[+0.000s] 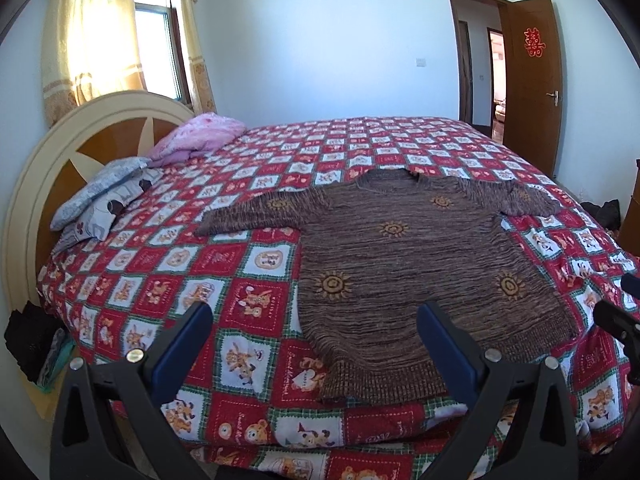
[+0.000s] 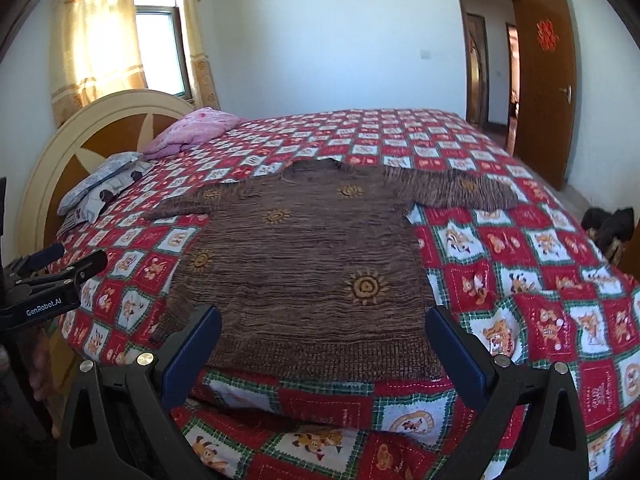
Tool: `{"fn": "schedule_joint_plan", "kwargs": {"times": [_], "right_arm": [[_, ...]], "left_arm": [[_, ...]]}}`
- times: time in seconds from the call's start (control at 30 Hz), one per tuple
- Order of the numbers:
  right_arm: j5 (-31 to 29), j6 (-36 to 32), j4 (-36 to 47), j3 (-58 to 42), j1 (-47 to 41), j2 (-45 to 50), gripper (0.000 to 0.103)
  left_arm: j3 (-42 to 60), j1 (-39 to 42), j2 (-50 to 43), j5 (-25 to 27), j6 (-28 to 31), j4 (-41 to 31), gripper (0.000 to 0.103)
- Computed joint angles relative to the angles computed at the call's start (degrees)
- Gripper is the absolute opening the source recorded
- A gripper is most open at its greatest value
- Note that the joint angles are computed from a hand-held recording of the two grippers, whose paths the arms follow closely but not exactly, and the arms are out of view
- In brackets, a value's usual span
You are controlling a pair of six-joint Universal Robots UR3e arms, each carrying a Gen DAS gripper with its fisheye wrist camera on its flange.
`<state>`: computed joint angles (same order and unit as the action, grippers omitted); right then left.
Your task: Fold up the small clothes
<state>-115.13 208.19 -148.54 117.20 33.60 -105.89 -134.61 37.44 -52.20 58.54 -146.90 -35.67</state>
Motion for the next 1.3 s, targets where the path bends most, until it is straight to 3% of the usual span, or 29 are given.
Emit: {"fn": "schedule_joint_plan", "kwargs": {"times": [0.2, 0.37, 0.5, 0.77, 0.93, 1.3], "right_arm": [[16.22, -5.34, -1.86, 6.93, -18.57, -4.74, 0.097], [23.5, -10.99, 0.02, 7.88, -32.3, -3.52, 0.09], [25.02, -13.51, -1.05, 6.05, -37.67, 0.7, 0.09], [30.4, -17.36, -1.34, -4.35, -49.55, 14.18, 0.086], [29.92, -17.27, -1.0, -13.08, -55.72, 22.87, 0.081], [24.64, -16.99, 7.27, -41.3, -62.5, 44.81, 0.079]], "left_arm": [[4.49, -12.87, -21.05, 10.45, -9.12, 19.72, 0.103], [14.2, -20.08, -35.3, 16.77, -14.72, 24.11, 0.103], [22.71, -25.17, -45.45, 21.05, -17.22, 26.61, 0.103], [47.15, -31.97, -65.7, 29.87, -21.86, 22.46, 0.103], [62.24, -35.76, -78.8, 38.23, -21.32, 23.65, 0.103], [87.98, -35.2, -94.87, 43.25, -24.92, 6.97, 0.103]]}}
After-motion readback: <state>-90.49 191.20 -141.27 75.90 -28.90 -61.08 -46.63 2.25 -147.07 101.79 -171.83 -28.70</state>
